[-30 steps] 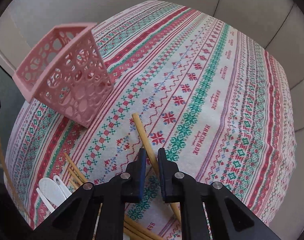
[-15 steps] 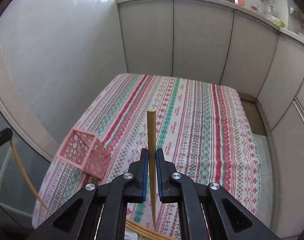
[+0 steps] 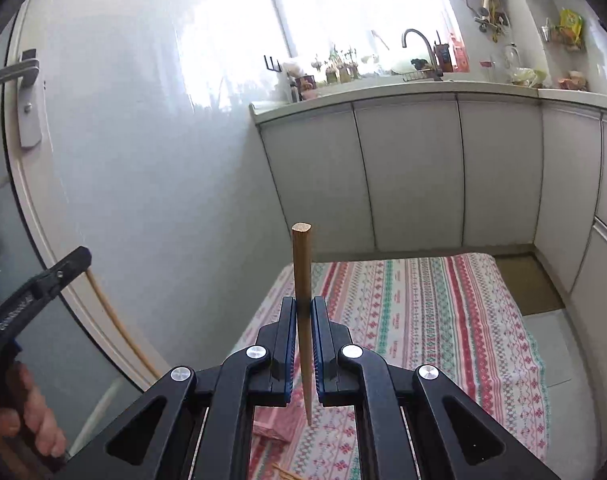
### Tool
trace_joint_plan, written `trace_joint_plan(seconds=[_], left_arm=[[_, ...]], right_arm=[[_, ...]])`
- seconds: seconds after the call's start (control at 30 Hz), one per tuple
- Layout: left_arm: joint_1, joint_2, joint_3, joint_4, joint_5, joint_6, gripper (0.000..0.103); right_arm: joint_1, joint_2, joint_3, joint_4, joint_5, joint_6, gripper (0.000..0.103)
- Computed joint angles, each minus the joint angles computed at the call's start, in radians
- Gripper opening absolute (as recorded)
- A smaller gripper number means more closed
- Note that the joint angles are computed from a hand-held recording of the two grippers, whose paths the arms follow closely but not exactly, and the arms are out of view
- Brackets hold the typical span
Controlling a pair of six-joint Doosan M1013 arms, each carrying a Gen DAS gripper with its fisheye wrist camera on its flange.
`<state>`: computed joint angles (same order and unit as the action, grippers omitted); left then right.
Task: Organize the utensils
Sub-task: 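Lower the chopsticks into the pink basket and open both tools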
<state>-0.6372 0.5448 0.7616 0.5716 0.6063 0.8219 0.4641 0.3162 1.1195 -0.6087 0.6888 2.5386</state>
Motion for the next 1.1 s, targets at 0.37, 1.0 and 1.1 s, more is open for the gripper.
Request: trace_joint_plan(seconds=[0.37, 1.0, 1.1], left_arm=[[-0.008, 0.123, -0.099, 0.022, -0.022, 0.137, 0.007], [0.015, 0.304, -0.413, -0.377, 0.322, 0.444, 0.025], [0.015, 0.266, -0.361, -0.384, 0.344, 0.441, 0.047]], right_arm=[[-0.035, 0.056, -0.008, 0.206, -0.095, -0.074, 0.008], [-0.079, 0.081, -0.027, 0.455, 0.009, -0.199, 0.02], [-0.078, 0.065, -0.024, 0.446, 0.049, -0.203, 0.024]])
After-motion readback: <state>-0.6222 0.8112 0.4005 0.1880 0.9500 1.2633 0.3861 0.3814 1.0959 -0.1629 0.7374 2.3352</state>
